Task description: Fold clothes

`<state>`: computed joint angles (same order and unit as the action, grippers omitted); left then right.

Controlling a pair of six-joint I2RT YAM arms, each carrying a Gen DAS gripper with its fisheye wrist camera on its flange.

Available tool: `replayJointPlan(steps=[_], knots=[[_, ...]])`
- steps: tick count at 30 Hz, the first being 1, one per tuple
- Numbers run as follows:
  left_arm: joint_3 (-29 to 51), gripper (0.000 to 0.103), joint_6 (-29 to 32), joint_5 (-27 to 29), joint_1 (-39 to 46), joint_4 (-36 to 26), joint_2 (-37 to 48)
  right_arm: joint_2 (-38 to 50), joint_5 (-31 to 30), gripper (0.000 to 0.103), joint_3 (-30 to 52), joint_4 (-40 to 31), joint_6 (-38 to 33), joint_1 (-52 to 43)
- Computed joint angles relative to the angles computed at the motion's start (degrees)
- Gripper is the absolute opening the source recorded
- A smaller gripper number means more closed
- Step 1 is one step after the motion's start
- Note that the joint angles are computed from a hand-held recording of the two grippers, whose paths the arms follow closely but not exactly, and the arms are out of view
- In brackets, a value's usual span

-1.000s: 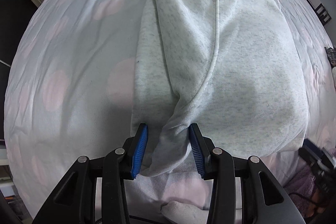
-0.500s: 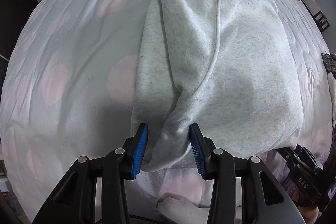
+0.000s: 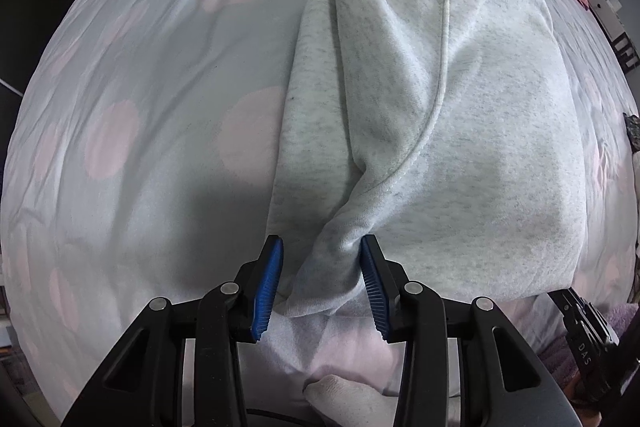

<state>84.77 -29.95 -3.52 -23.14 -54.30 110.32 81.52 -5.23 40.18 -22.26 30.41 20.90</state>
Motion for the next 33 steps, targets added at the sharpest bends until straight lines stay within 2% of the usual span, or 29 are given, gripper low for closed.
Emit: replayJointPlan(steps=[4, 7, 11, 14, 15, 16, 18, 20, 21, 24, 26, 28, 30, 33], knots=[[-1.8, 0.042, -1.2, 0.7, 1.0, 0.0, -2.1, -1.0, -0.2, 0.006, -0.2, -1.3, 0.1, -0.4], [-5.2, 0.042, -3.5, 2.5, 3.4, 0.6, -5.6, -2.5, 0.2, 0.002, -0.3, -3.7, 0.9, -2.1], [-10.0, 0.043, -5.0, 6.2, 6.5, 3.7, -10.5, -8.4, -4.4, 0.006, -2.5, -3.3, -0.3, -6.3], [-10.6, 0.043, -7.1, 0.6, 6.5, 2.7, -12.6, -11.6, -4.8, 0.007, -2.5, -3.4, -1.3, -7.4], [-11.5, 0.042, -7.6, 0.2, 7.1, 3.5, -13.9, -11.7, -3.4, 0.007, -1.3, -3.8, 0.7, -5.5], [-13.8, 0.042, -7.6, 3.5, 8.7, 6.8, -16.2, -12.2, -4.3, 0.008, -0.6, -3.9, 0.6, -6.5], [-17.6, 0.042, -7.3, 10.4, 11.6, 13.3, -19.3, -13.0, -7.2, 0.017, 0.8, -4.3, -0.2, -9.2], [-17.5, 0.043, -6.8, 11.7, 12.9, 16.5, -19.6, -12.5, -11.7, 0.026, 2.2, -4.1, -1.3, -12.4], [-17.3, 0.046, -6.7, 12.1, 13.2, 18.0, -19.5, -10.7, -13.1, 0.026, 3.3, -3.3, -1.8, -13.1], [-12.2, 0.061, -6.4, 11.6, 12.3, 22.6, -14.0, -4.7, -16.6, 0.027, 7.2, -0.7, -3.5, -14.4], [-6.6, 0.061, -4.9, 13.1, 12.5, 24.0, -8.5, -0.6, -18.8, 0.03, 10.3, 0.7, -4.7, -14.9], [-3.9, 0.061, -2.9, 15.2, 12.9, 24.3, -5.2, 3.2, -22.4, 0.044, 13.5, 2.7, -6.1, -15.7], [-0.5, 0.061, -1.1, 16.4, 13.4, 23.3, -0.9, 8.2, -25.5, 0.07, 17.7, 3.9, -7.5, -15.9], [3.6, 0.061, 0.6, 17.0, 13.4, 22.3, 4.3, 15.3, -30.4, 0.076, 22.7, 5.9, -8.4, -17.0]])
